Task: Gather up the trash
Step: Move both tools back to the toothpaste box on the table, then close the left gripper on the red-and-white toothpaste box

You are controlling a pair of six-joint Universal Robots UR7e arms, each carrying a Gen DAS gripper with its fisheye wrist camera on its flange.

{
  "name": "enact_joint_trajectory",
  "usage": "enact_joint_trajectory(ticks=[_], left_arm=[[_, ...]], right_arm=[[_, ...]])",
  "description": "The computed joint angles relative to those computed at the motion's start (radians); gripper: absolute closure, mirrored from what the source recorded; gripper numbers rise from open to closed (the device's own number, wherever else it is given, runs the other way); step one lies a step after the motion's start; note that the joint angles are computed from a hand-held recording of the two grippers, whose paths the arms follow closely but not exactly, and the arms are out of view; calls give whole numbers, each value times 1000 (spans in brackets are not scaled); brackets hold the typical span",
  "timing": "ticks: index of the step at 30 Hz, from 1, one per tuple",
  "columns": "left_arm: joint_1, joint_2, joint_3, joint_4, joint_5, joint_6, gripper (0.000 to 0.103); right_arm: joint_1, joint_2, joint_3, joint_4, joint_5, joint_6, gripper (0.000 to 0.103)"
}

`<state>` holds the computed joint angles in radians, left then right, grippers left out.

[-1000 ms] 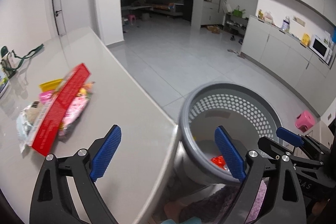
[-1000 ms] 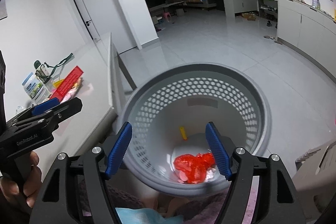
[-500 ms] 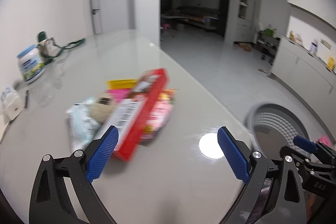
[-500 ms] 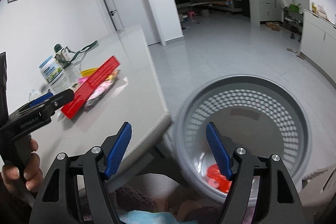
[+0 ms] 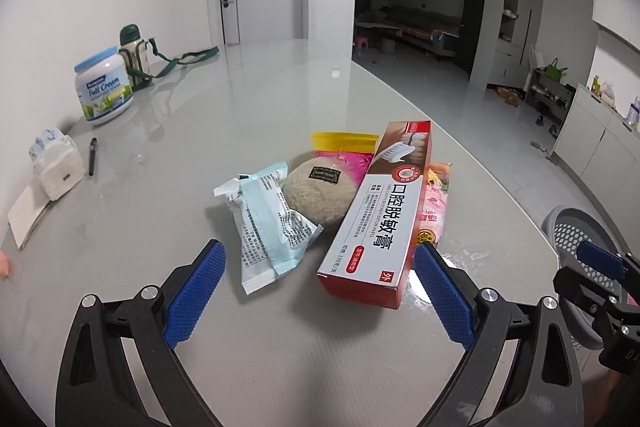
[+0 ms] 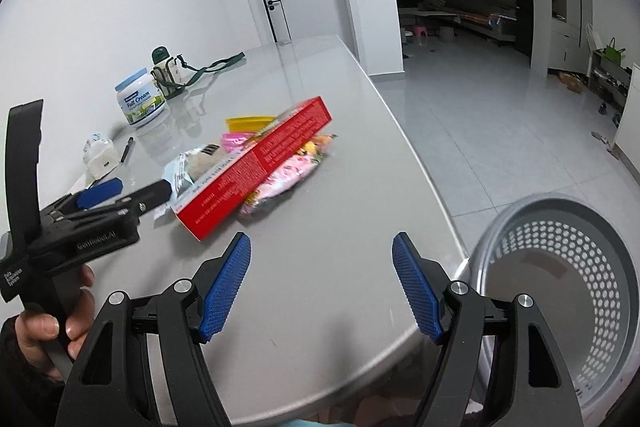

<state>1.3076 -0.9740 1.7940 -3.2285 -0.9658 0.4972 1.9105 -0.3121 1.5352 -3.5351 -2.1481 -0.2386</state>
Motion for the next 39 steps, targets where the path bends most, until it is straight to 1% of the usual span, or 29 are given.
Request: enact_joint_trajectory(ticks=[4,7,14,19,24,30,32,33,39], left_arm=[[0,14,-21,23,-12,5,10],[-1,36,-58,64,-21,4,10],[-2,102,-145,161,-18,-20,10],[3,135,-199,259,-20,-59,10],[10,152,-222,295,-27,-76,12],[7,161,-226,306,-36,-68,28],[3,163,-229,310,-43,-64,41],[2,163,-230,315,-47,-63,43],[-7,159,-218,316,-52,-62,47]], right_arm=[[-6,5,-14,15,3,7,33],[-13,2,-9,13,14,11,33],[-37,-21,30,-7,37,23,33],[-58,-36,57,-27,52,35,33],[-73,-50,83,-48,65,43,33],[-86,-61,103,-59,79,53,33],[-86,-61,106,-66,80,52,33],[-86,-62,107,-69,79,52,33],[-86,-69,122,-79,77,59,33]])
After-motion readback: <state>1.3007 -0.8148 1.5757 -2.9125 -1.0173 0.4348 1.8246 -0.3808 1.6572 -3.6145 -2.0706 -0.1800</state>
